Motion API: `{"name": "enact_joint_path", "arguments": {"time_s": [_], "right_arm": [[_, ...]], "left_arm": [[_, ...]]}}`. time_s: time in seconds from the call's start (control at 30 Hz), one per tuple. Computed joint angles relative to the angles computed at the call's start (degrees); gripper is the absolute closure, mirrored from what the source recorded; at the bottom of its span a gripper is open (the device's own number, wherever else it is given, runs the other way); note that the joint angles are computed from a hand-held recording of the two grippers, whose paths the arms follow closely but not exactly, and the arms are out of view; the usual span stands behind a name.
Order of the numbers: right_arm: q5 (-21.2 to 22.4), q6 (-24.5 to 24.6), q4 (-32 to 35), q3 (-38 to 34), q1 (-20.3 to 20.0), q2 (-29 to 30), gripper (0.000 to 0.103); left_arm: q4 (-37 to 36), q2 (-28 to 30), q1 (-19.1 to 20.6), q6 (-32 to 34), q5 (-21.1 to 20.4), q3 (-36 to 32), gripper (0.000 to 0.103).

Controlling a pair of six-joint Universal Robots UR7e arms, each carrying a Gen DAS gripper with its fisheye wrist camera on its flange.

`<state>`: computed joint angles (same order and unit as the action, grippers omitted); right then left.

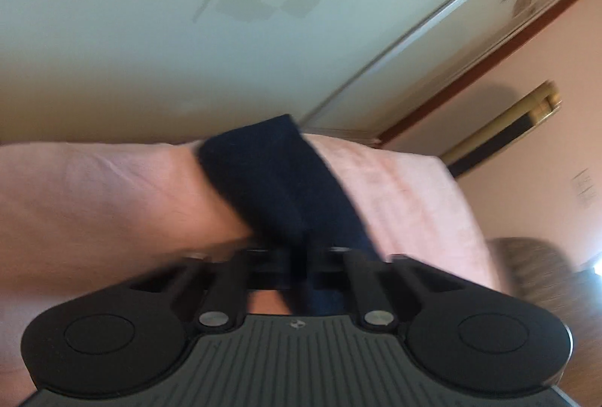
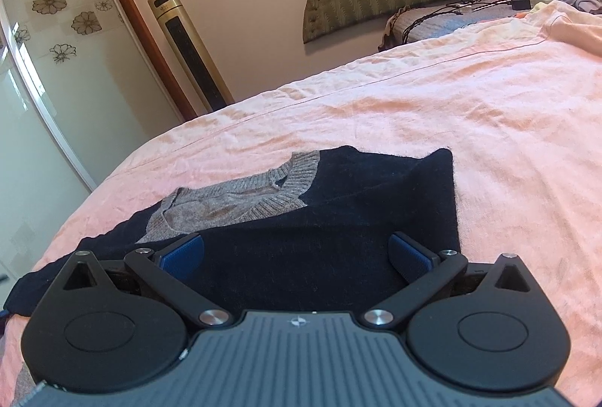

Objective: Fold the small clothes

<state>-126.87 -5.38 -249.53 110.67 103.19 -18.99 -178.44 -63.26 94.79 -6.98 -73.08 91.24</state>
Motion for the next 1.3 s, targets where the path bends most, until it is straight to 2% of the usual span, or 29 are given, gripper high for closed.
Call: {"name": "enact_joint_path", "arguments": {"time_s": [0.07, 0.13, 0.23, 0.3, 0.33, 0.4, 0.43, 0.5, 0.57, 0.63, 0.67, 0.7, 0.73, 0.8, 0.83, 0.9, 0.93, 0.97, 1.0, 1.07, 1.13, 1.2, 1.23, 1.27, 1.3], "right_arm": [[0.35, 0.26, -0.34, 0.14, -0.09, 0.02, 0.000], [0.72, 0.58, -0.74, 0.36, -0.20, 0.01, 0.000], [1.33, 1.03, -1.12, 0.61, -0.39, -0.06, 0.000], [2.24, 1.51, -1.77, 1.12, -0.74, -0.22, 0.000], [2.76, 1.85, -2.19, 1.36, -0.93, -0.25, 0.000], [3.97, 2.57, -3.03, 1.96, -1.37, -0.38, 0.000], [4.52, 2.88, -3.40, 2.21, -1.57, -0.42, 0.000], [5.89, 3.57, -4.20, 2.76, -2.10, -0.52, 0.000], [7.22, 4.25, -5.10, 3.35, -2.59, -0.57, 0.000], [8.28, 4.82, -5.75, 3.77, -3.00, -0.60, 0.000], [8.76, 5.12, -6.01, 3.91, -3.17, -0.63, 0.000], [9.15, 5.32, -6.17, 4.03, -3.33, -0.65, 0.000], [9.70, 5.60, -6.50, 4.27, -3.56, -0.69, 0.000], [10.24, 5.90, -6.81, 4.51, -3.79, -0.73, 0.000], [9.96, 5.65, -6.59, 4.54, -3.74, -0.82, 0.000], [6.86, 4.84, -3.09, 4.30, -2.48, -1.83, 0.000], [2.51, 5.34, 0.93, 3.67, -0.70, -2.79, 0.000], [0.12, 6.88, 4.96, 3.30, 0.57, -3.89, 0.000], [0.12, 8.77, 7.31, 3.48, 1.37, -4.83, 0.000], [4.99, 10.80, 11.88, 4.33, 2.00, -6.97, 0.002], [5.39, 12.82, 23.18, 2.79, 2.76, -9.32, 0.008], [3.69, 14.94, 34.73, 0.17, 3.13, -10.48, 0.022], [2.37, 15.03, 37.88, -1.38, 3.33, -9.98, 0.031], [1.14, 14.28, 38.62, -2.54, 3.72, -9.17, 0.032], [0.72, 13.34, 38.54, -3.26, 3.98, -8.58, 0.044]], "left_arm": [[-4.20, -0.21, -1.99, 2.41, 4.58, 2.37, 0.098], [-12.43, -0.19, -5.04, 9.96, 8.75, 6.68, 0.098], [-21.24, -1.04, -10.71, 23.25, 6.35, 14.67, 0.098], [-22.58, -2.60, -14.54, 29.75, 0.66, 21.64, 0.098], [-20.15, -3.82, -16.42, 32.67, -2.80, 24.95, 0.098], [-9.32, -5.92, -19.30, 36.56, -9.29, 29.47, 0.097], [-3.32, -5.95, -20.52, 37.75, -11.05, 30.58, 0.097], [8.68, -5.62, -22.67, 37.93, -10.90, 31.35, 0.097], [15.55, -5.74, -24.21, 36.39, -7.42, 31.87, 0.096], [12.87, -7.29, -23.48, 36.65, -8.60, 33.90, 0.095], [11.44, -8.05, -22.80, 36.55, -9.03, 34.74, 0.089], [11.28, -8.69, -22.17, 35.86, -9.45, 34.80, 0.079], [11.54, -9.25, -20.04, 35.96, -11.26, 34.10, 0.071], [9.00, -9.62, -16.72, 36.09, -15.03, 34.12, 0.025], [5.81, -8.87, -15.02, 36.97, -17.55, 34.39, 0.018], [3.56, -6.55, -12.29, 34.92, -22.96, 32.86, 0.015], [2.81, -5.80, -11.69, 33.42, -23.85, 32.06, 0.014], [1.00, -4.40, -11.48, 32.23, -23.25, 31.31, 0.014], [0.71, -4.39, -11.56, 31.61, -23.18, 31.32, 0.014], [0.80, -4.51, -12.06, 31.72, -22.98, 31.34, 0.012], [1.21, -4.72, -12.05, 32.05, -23.12, 31.25, 0.011], [1.24, -4.40, -12.07, 31.61, -23.50, 30.94, 0.010], [1.46, -4.43, -11.96, 31.41, -23.75, 30.74, 0.010], [1.55, -4.31, -11.80, 31.20, -24.03, 30.52, 0.010], [1.63, -4.26, -11.72, 31.04, -24.22, 30.40, 0.010]]}}
